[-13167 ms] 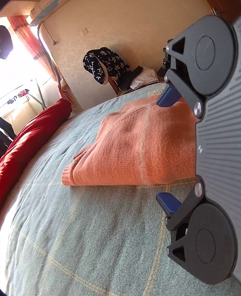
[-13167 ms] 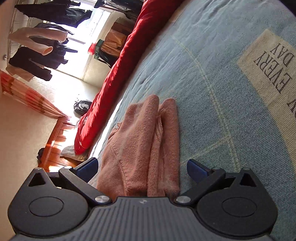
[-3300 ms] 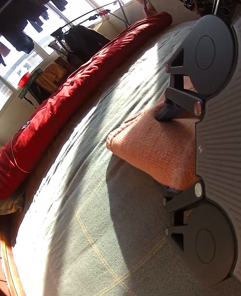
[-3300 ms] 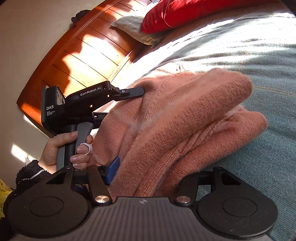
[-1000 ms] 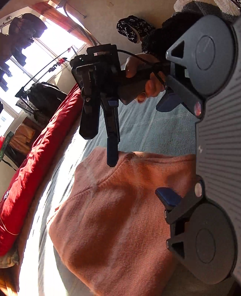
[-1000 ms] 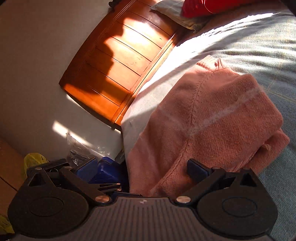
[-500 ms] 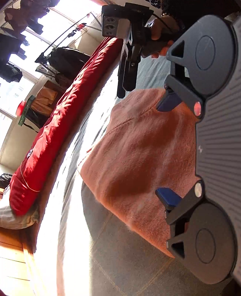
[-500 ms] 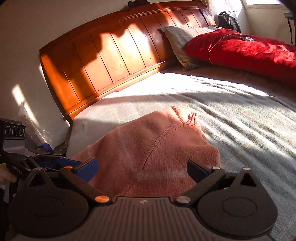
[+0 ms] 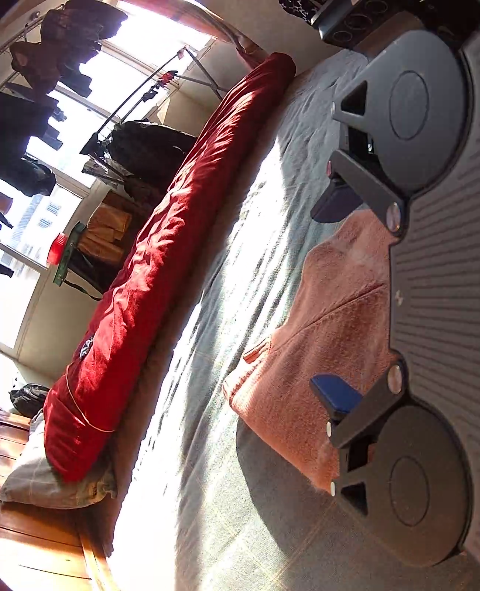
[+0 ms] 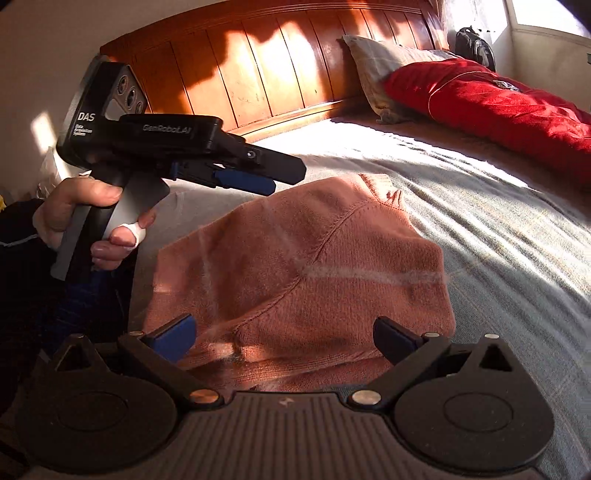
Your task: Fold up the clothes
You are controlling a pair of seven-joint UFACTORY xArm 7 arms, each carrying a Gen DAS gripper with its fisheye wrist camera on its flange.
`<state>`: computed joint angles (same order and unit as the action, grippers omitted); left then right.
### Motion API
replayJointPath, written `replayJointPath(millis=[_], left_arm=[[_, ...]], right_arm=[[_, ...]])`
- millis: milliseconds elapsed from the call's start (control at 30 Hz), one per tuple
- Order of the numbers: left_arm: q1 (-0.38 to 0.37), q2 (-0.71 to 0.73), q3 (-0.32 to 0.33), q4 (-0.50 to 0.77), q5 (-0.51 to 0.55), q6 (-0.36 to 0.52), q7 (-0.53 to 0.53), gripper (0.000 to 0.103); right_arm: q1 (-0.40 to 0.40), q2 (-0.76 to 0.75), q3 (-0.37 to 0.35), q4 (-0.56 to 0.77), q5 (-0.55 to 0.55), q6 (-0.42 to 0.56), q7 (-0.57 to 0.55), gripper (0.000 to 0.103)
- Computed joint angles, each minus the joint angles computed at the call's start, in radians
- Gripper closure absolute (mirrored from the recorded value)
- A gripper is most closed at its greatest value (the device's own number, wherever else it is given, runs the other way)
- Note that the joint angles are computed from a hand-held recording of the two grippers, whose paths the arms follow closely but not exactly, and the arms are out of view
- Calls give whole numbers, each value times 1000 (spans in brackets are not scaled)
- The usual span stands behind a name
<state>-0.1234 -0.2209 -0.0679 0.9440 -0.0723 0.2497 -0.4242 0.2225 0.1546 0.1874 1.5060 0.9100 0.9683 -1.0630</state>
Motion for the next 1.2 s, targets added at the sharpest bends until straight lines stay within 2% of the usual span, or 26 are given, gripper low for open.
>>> replayJointPath(millis=[67,133,233,300,367,533,600,700,833,900,1000,1133,1200], left_arm=[[68,71,-40,34,131,44,-98,14],[77,91,-50,25,246,24,-104,7],[75,94,-78,76,375,130,-185,5],[53,92,-74,114,386,210,-198,5],[40,59,-80,125,407,278,-256,5],[-37,-91,-75,0,270,202,-218,3],[-22,-117,-137,-7,304,248,-276,3],[-2,-175,-256,-25,417,330,-423,3],[9,-254,-368,-87,543,364,-604,1],[-24,-251,-365,-117,527,363,-636,1],[-35,-233,-399,-117,559,421,-705,1],[-43,-254,-487,-82,688,541,-821,1],[-69,-267,-494,-83,705,554,-868,1]], right_arm=[[-17,-53,-14,-53,8,23,-11,0],[-29,-107,-37,-112,14,32,-23,0],[-38,-178,-74,-191,12,36,-34,0],[-40,-219,-96,-238,18,28,-25,0],[-40,-265,-117,-284,22,28,-12,0],[-36,-381,-179,-397,71,64,0,0],[-35,-420,-198,-435,77,76,21,0],[-34,-479,-220,-487,72,75,37,0],[-32,-532,-250,-535,53,68,60,0],[-31,-546,-265,-551,48,78,76,0],[-36,-574,-273,-578,25,79,104,0],[-31,-617,-293,-609,16,72,104,0],[-27,-627,-299,-616,13,70,110,0]])
